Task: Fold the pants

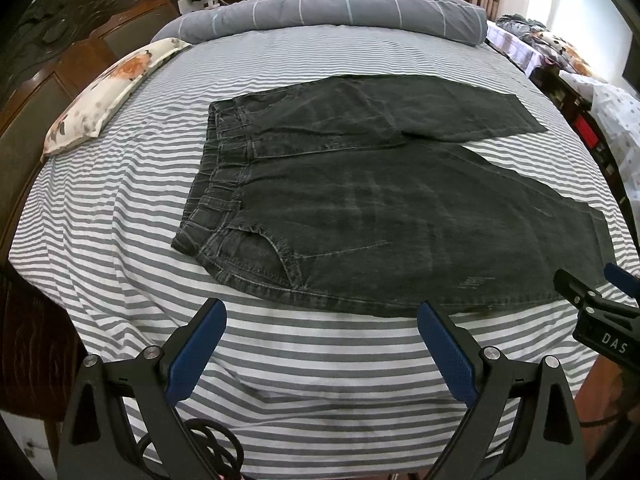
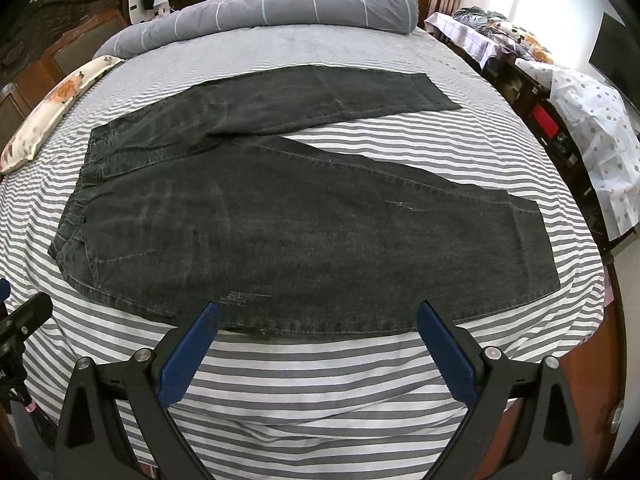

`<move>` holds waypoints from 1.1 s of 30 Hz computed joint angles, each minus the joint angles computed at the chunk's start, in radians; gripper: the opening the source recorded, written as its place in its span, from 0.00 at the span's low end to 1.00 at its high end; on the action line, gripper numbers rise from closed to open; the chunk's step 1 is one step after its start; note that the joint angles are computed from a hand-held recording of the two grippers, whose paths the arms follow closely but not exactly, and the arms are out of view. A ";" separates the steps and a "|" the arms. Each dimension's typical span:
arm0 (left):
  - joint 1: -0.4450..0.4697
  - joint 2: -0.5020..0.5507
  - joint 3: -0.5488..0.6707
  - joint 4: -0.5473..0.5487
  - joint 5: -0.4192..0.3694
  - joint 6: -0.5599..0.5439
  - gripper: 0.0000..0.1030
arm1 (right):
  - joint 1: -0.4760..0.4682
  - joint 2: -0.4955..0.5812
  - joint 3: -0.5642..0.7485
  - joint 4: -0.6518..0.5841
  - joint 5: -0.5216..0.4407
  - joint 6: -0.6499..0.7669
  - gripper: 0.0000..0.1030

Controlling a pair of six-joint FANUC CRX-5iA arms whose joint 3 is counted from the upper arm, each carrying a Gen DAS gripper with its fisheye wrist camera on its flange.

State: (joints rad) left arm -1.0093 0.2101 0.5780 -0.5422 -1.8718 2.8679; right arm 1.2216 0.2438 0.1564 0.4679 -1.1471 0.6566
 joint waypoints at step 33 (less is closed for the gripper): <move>0.030 -0.080 -0.132 -0.021 0.088 0.025 0.93 | -0.003 -0.016 -0.041 0.002 0.105 -0.021 0.95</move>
